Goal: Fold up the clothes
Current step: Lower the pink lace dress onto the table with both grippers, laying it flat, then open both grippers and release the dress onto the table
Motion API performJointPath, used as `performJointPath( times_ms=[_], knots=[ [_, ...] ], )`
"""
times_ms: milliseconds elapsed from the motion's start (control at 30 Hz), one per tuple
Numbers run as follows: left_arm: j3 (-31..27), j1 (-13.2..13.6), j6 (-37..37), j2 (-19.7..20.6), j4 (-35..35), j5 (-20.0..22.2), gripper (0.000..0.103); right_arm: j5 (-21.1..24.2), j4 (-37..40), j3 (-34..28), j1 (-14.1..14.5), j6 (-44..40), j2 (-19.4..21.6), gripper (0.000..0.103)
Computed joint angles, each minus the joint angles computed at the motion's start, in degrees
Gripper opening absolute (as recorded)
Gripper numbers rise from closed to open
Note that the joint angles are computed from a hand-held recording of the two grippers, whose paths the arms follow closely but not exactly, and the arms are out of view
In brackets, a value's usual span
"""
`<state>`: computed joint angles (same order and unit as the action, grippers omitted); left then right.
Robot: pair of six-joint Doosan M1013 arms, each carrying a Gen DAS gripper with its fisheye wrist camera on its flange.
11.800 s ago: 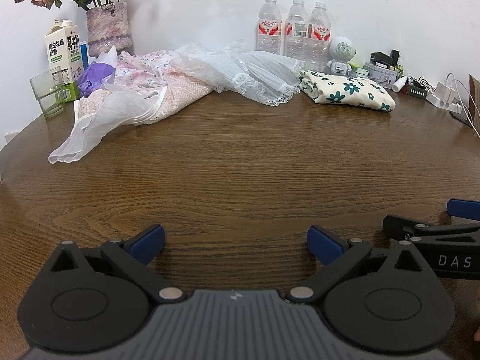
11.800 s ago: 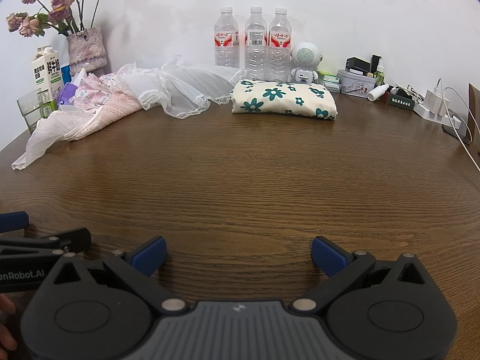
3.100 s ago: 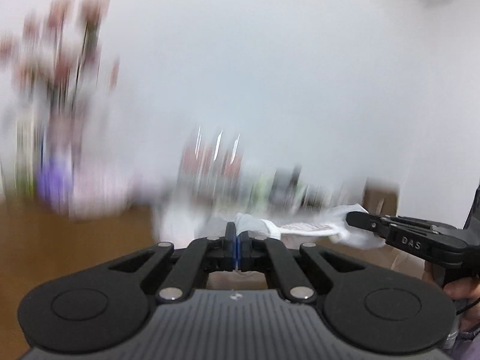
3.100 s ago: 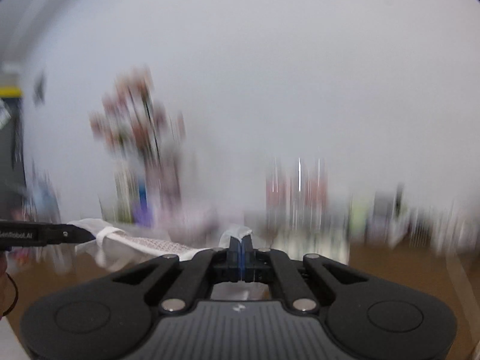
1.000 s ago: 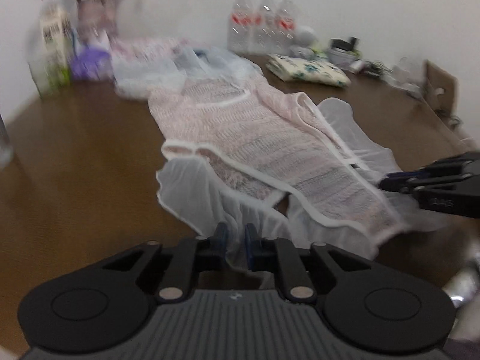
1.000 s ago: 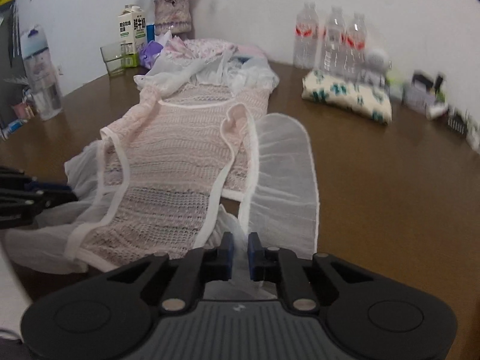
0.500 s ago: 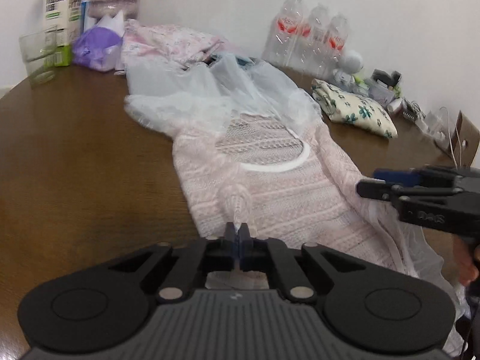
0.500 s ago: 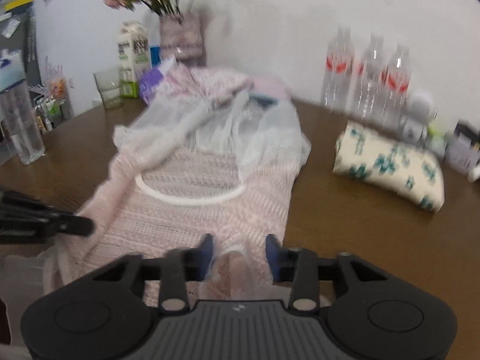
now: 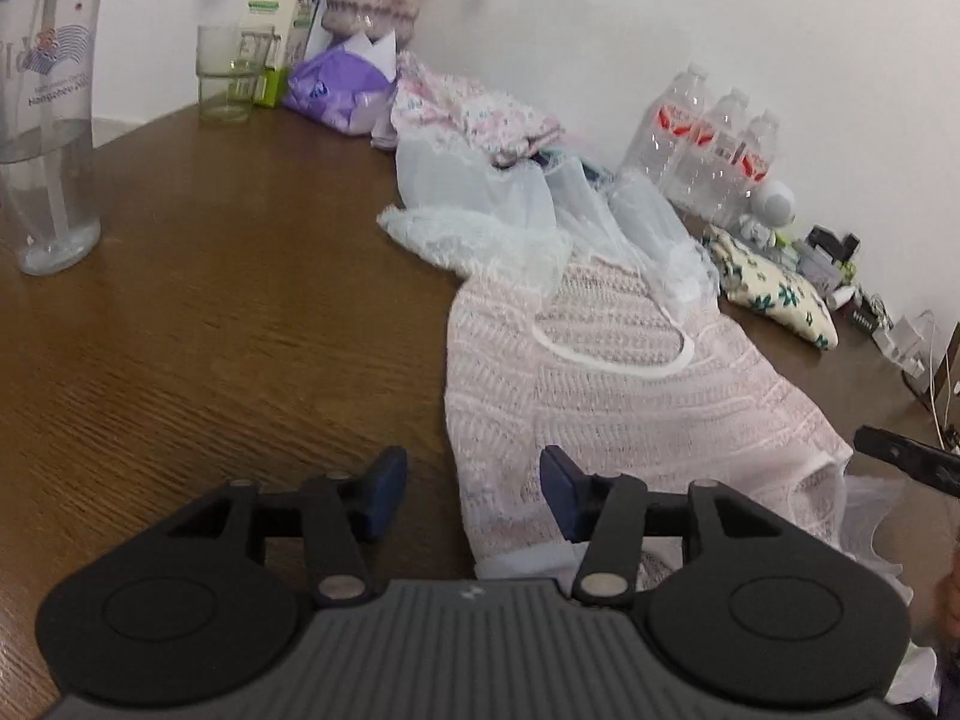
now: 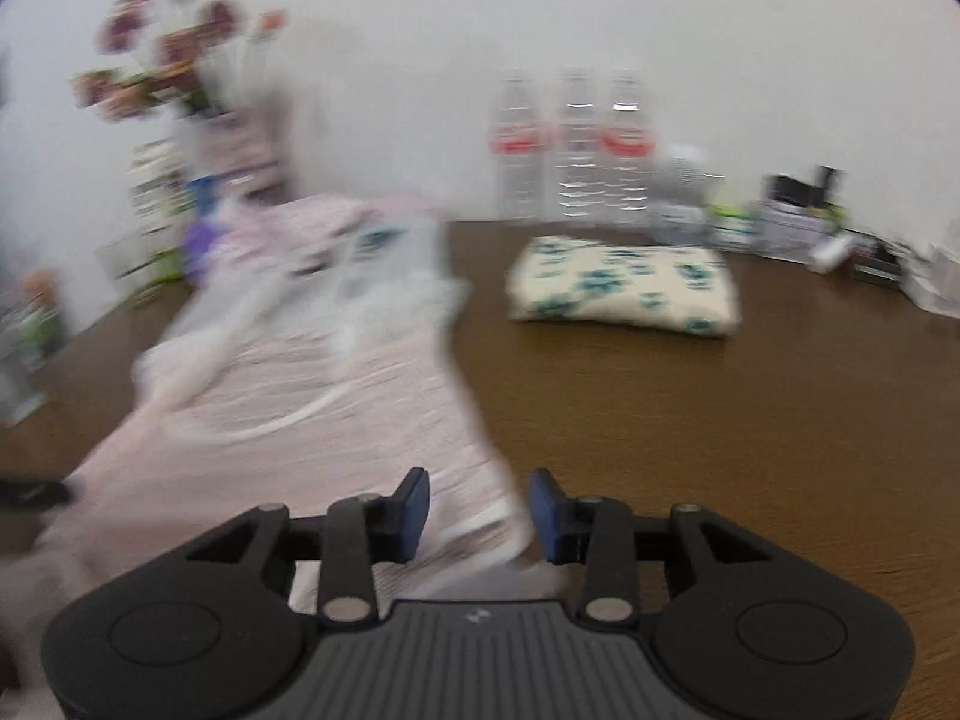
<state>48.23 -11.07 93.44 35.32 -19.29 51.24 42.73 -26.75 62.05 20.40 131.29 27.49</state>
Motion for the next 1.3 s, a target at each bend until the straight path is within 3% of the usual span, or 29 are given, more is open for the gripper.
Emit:
performJointPath(
  times_ms=[67, 133, 200, 233, 267, 433, 500, 533, 567, 667, 733, 833, 867, 933, 1067, 1133, 1233, 1267, 1300],
  knots=[
    [1.49, 0.21, 3.78, -0.63, -3.26, -0.15, 0.065, -1.24, 8.57, 1.52, 0.03, -9.53, -1.02, 0.034],
    [3.62, -0.03, 6.59, -1.64, -3.99, -2.01, 0.064, 0.02, 10.61, 2.22, 0.77, -12.88, -1.2, 0.034],
    [4.97, -0.51, 7.75, -2.28, -2.8, -3.75, 0.041, 0.51, 7.93, 3.15, 1.78, -12.01, -1.26, 0.032],
    [5.02, -0.64, 7.81, -2.29, -2.34, -3.88, 0.014, 0.27, 6.23, 3.73, 2.22, -11.14, -1.37, 0.029],
    [5.07, -0.78, 7.87, -2.29, -1.87, -4.0, 0.014, 0.56, 5.27, 3.85, 2.5, -10.28, -1.42, 0.028],
    [7.57, -0.82, 4.83, -4.11, 0.83, -7.54, 0.015, 4.53, 2.67, 3.01, 3.3, -9.61, -1.25, 0.026],
    [8.45, -0.48, 9.44, -5.04, -2.68, -6.97, 0.034, 5.32, -0.13, 3.75, 3.75, -7.03, -1.66, 0.028],
    [9.2, -0.64, 11.87, -5.65, -3.46, -7.04, 0.05, 5.17, 0.17, 4.16, 3.66, -6.77, -1.96, 0.028],
    [9.86, -1.18, 12.6, -6.08, -1.89, -7.57, 0.052, 4.91, 0.59, 4.61, 3.56, -6.56, -2.28, 0.028],
    [10.47, -3.24, 10.91, -6.25, 7.15, -7.66, 0.043, 3.46, 1.45, 5.78, 3.34, -6.64, -2.98, 0.03],
    [11.2, -3.82, 10.39, -6.37, 9.59, -8.21, 0.041, 3.17, 1.04, 6.25, 3.47, -6.92, -3.25, 0.028],
    [12.32, -3.6, 12.31, -6.82, 7.73, -8.71, 0.041, 3.29, 0.82, 7.15, 3.58, -6.77, -3.96, 0.027],
    [12.71, -3.65, 12.39, -7.04, 8.01, -9.06, 0.042, 2.99, 0.72, 7.75, 3.62, -6.63, -4.35, 0.025],
    [12.98, -3.83, 12.08, -7.3, 8.79, -8.89, 0.042, 1.31, 0.58, 9.32, 3.63, -5.7, -5.25, 0.009],
    [13.38, -4.15, 12.98, -7.82, 8.04, -7.73, 0.041, 3.76, -3.69, 9.04, 4.04, -4.97, -5.06, 0.005],
    [13.96, -4.51, 15.29, -8.42, 5.97, -6.64, 0.041, 8.0, -8.94, 8.09, 3.98, -3.15, -4.36, 0.004],
    [13.12, -4.28, 24.54, -8.56, -4.21, -0.53, 0.041, 15.84, -17.42, 6.06, 3.08, 1.03, -2.47, 0.01],
    [12.1, -3.67, 26.5, -8.2, -7.59, 1.27, 0.04, 17.36, -18.33, 5.53, 2.56, 2.67, -2.28, 0.013],
    [11.05, -3.08, 28.23, -7.81, -10.81, 3.15, 0.039, 15.87, -18.52, 6.41, 2.2, 4.05, -3.26, 0.013]
  ],
)
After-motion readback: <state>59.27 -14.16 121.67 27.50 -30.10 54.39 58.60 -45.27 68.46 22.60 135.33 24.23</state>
